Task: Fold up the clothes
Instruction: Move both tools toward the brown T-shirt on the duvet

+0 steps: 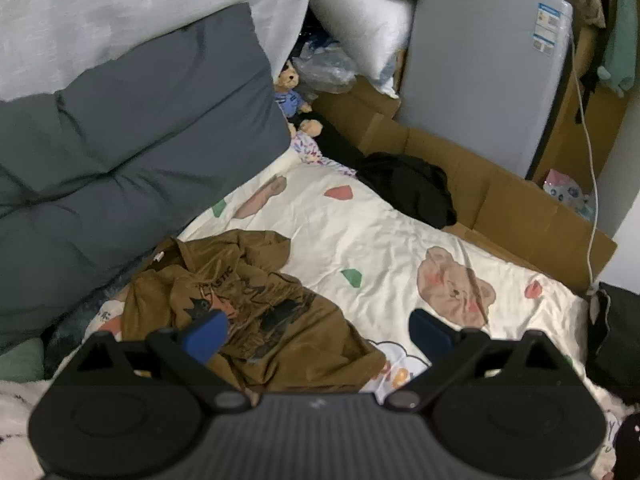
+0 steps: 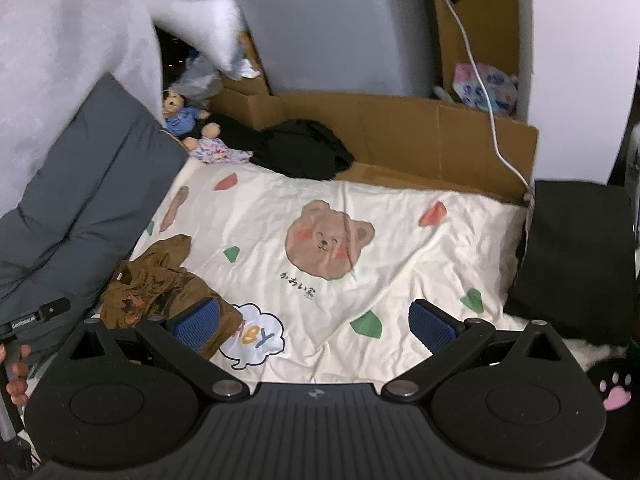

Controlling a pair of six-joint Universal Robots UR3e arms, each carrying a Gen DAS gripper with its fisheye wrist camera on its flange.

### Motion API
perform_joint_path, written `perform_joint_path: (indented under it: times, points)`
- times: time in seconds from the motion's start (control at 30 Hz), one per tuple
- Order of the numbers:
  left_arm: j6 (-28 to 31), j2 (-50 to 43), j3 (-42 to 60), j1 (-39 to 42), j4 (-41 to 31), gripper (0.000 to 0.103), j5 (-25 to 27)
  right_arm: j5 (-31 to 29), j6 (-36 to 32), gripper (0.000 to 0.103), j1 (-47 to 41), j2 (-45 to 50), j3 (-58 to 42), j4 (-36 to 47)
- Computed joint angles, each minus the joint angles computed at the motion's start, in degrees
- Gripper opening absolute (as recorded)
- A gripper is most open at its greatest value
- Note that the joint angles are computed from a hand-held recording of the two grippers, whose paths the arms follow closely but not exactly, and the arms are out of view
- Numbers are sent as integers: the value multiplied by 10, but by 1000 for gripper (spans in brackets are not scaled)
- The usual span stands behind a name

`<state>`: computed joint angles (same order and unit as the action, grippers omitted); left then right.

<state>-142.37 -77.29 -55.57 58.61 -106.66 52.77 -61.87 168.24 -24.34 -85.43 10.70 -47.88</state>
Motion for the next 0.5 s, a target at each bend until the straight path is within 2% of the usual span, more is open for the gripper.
perform_joint_path:
  times: [0.13, 0.27, 0.37, 0.5]
  points:
    - [24, 1, -8, 25, -12, 96, -19, 27, -11, 103, -13, -10, 33, -10]
    - [36, 1, -25, 40, -4, 96, -23, 50, -27, 103, -22, -52, 126, -58]
    - [27, -2, -50, 43, 31, 96, -10, 43, -22, 103, -12, -76, 189, -110]
    - [10, -12, -73, 48, 72, 96, 4, 21, -13, 103, 5, -71, 201, -134]
